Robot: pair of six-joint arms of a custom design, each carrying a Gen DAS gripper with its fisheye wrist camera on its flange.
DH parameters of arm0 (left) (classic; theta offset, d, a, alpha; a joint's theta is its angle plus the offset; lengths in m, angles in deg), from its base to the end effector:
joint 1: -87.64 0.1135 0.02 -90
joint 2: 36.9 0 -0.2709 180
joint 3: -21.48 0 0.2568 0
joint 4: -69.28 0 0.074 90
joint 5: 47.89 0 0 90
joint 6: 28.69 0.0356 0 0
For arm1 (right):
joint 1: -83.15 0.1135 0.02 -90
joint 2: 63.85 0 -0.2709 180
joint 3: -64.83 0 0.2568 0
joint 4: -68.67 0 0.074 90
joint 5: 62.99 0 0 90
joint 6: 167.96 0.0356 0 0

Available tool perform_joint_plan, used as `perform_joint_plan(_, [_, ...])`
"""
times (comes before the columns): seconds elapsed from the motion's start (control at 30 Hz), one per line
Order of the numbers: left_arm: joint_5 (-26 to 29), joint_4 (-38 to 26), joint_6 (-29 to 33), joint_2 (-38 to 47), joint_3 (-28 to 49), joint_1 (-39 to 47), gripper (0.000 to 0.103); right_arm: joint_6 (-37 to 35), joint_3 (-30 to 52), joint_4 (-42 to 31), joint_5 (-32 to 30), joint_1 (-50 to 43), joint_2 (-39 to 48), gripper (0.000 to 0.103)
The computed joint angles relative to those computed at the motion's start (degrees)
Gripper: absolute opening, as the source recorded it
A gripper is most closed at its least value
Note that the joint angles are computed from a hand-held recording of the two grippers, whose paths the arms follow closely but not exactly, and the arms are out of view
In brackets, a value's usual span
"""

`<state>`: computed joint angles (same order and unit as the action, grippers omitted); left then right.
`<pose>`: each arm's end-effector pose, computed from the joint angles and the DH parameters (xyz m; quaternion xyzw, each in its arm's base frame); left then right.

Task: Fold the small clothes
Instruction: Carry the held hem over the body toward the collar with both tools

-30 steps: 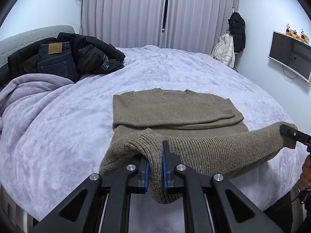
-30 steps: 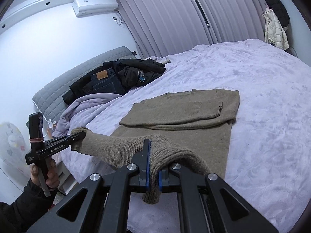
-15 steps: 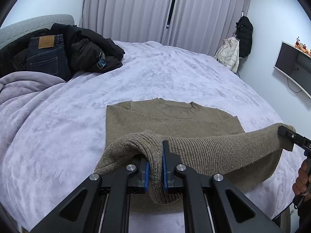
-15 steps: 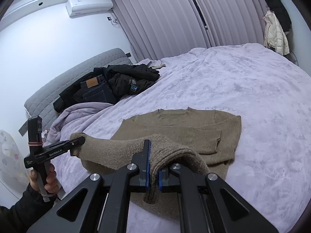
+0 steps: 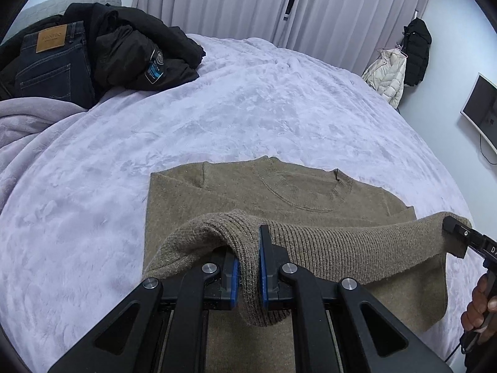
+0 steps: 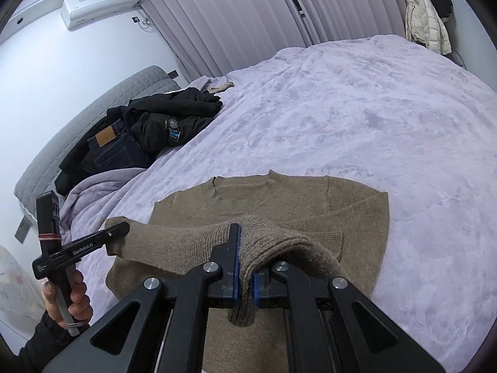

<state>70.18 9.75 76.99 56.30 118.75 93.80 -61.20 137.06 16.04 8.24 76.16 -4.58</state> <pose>0.3508 0.0210 0.3154 0.1486 0.9172 -0.1728 0.3267 0.2145 -0.0148 0.3352 0.1159 0.8881 0.1828 0.4054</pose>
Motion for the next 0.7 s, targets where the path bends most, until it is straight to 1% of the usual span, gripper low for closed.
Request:
perform_joint_plan(0.07, [-0.2,0.0,-1.5,3.5,2.9,-1.0,0.011,0.0,0.4,1.4,-0.5,-0.5,3.1,0.006])
perform_joint_plan(0.17, [-1.3,-0.3,-3.4,8.1,6.8,-2.8,0.011,0.0,0.8,3.7,0.4,-0.9,8.1,0.006])
perform_joint_plan(0.33, [-6.3,0.6,-5.0,14.2,11.0,-6.6,0.012,1.3,2.4,6.5,1.4,-2.1,15.8,0.006])
perform_joint_plan(0.4, [-7.2,-1.7,-5.7,17.6,14.1,-7.1,0.012,1.8,3.5,6.8,1.6,-2.5,19.0,0.006])
perform_joint_plan(0.47, [-6.1,-5.0,-5.8,21.0,17.6,-6.8,0.012,1.7,4.2,7.1,1.2,-2.9,21.3,0.007])
perform_joint_plan(0.5, [-5.4,-5.2,-5.8,21.6,17.9,-6.5,0.016,1.6,4.4,7.0,0.6,-3.2,22.2,0.007])
perform_joint_plan(0.53, [-4.2,-5.4,-5.4,22.0,18.1,-6.1,0.019,1.7,4.7,6.8,-0.1,-3.5,23.0,0.008])
perform_joint_plan(0.57, [-3.0,-5.9,-4.8,22.2,18.2,-5.7,0.026,1.8,4.9,6.5,-1.1,-4.0,23.8,0.009])
perform_joint_plan(0.63, [0.4,-8.0,-3.7,22.9,19.4,-4.7,0.047,2.5,5.4,6.0,-2.6,-5.0,25.1,0.011])
perform_joint_plan(0.67, [1.7,-8.4,-3.7,22.7,19.6,-4.3,0.071,3.2,5.9,5.5,-4.1,-5.9,25.9,0.013])
perform_joint_plan(0.7, [2.2,-7.5,-4.4,21.7,18.9,-4.0,0.086,4.2,6.0,5.4,-6.1,-6.8,26.4,0.015])
